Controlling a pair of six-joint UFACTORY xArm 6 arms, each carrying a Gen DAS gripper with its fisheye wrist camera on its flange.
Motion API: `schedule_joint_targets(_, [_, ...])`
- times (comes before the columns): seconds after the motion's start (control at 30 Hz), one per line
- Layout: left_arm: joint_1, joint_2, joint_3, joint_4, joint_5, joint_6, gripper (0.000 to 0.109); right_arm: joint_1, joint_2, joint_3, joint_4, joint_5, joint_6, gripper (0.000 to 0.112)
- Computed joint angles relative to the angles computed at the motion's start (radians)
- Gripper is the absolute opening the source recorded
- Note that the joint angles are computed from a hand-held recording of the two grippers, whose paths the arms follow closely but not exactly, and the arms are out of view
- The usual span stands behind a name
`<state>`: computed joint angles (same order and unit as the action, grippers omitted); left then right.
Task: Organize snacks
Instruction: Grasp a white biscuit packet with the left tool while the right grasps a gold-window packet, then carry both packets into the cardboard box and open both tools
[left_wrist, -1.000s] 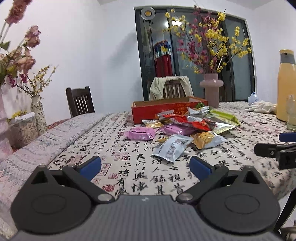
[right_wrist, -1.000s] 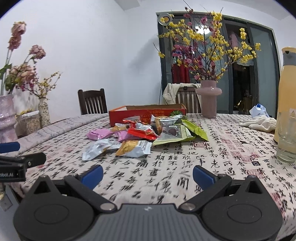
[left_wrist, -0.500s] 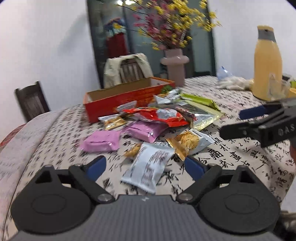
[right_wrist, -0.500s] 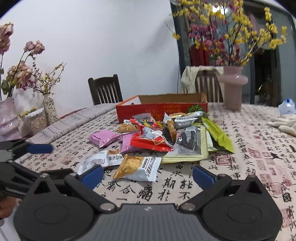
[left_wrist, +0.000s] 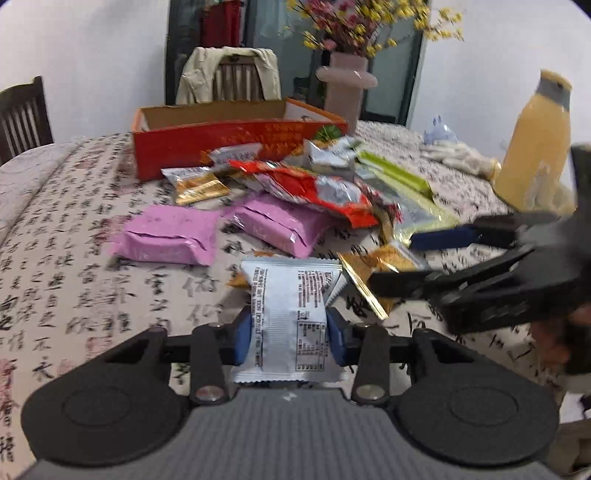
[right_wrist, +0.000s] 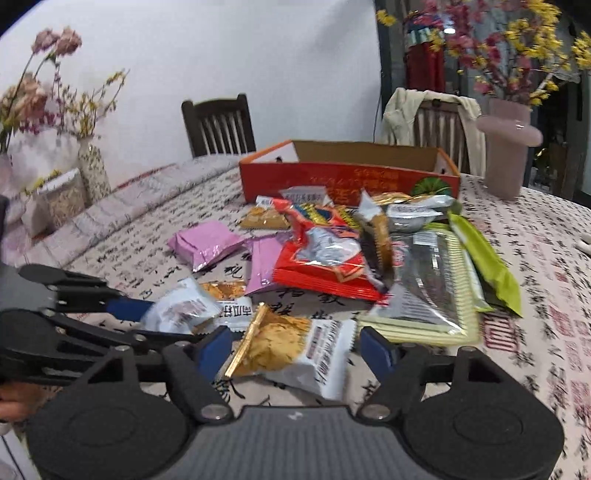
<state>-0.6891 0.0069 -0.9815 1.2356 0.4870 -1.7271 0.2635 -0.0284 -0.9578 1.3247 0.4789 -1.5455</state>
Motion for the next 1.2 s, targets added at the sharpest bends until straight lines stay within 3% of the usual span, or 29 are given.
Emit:
schedule_joint_targets(0.1, [-0.015, -0.052, 0.023, 0.008, 0.068, -0.027, 0.042, 0.036, 0.032, -0.015, -0.011, -0.050, -0.012, 0.070])
schedule_joint_targets(0.2, [-0.016, -0.082, 0.032, -0.004, 0.114, -0.031, 0.042, 0.055, 0.028, 0.002, 0.050, -0.089, -0.136, 0.064])
schedule_joint_targets(0.37, [-0.018, -0.066, 0.004, -0.045, 0.148, -0.020, 0.042, -0.017, -0.001, 0.029, 0.057, 0.014, -0.156, 0.061])
schedule_joint_targets(0.63, [-0.067, -0.056, -0.052, -0.046, 0.245, -0.018, 0.042, -0.106, -0.065, 0.075, 0.068, 0.087, -0.142, 0.055])
schedule_joint_targets(0.77, [-0.052, -0.078, -0.071, -0.060, 0.277, 0.013, 0.042, -0.153, -0.083, 0.056, 0.044, 0.137, -0.119, 0.055])
schedule_joint_targets(0.97, [0.045, -0.069, -0.171, -0.080, 0.245, 0.121, 0.042, -0.178, -0.012, -0.134, 0.021, 0.185, -0.093, 0.055])
schedule_joint_targets(1.1, [0.151, -0.030, -0.267, -0.134, 0.125, 0.236, 0.042, -0.147, 0.113, -0.349, -0.018, 0.145, -0.046, 0.055])
schedule_joint_targets(1.2, [0.211, 0.042, -0.381, -0.180, 0.105, 0.334, 0.042, -0.132, 0.249, -0.567, -0.084, 0.151, 0.057, 0.055])
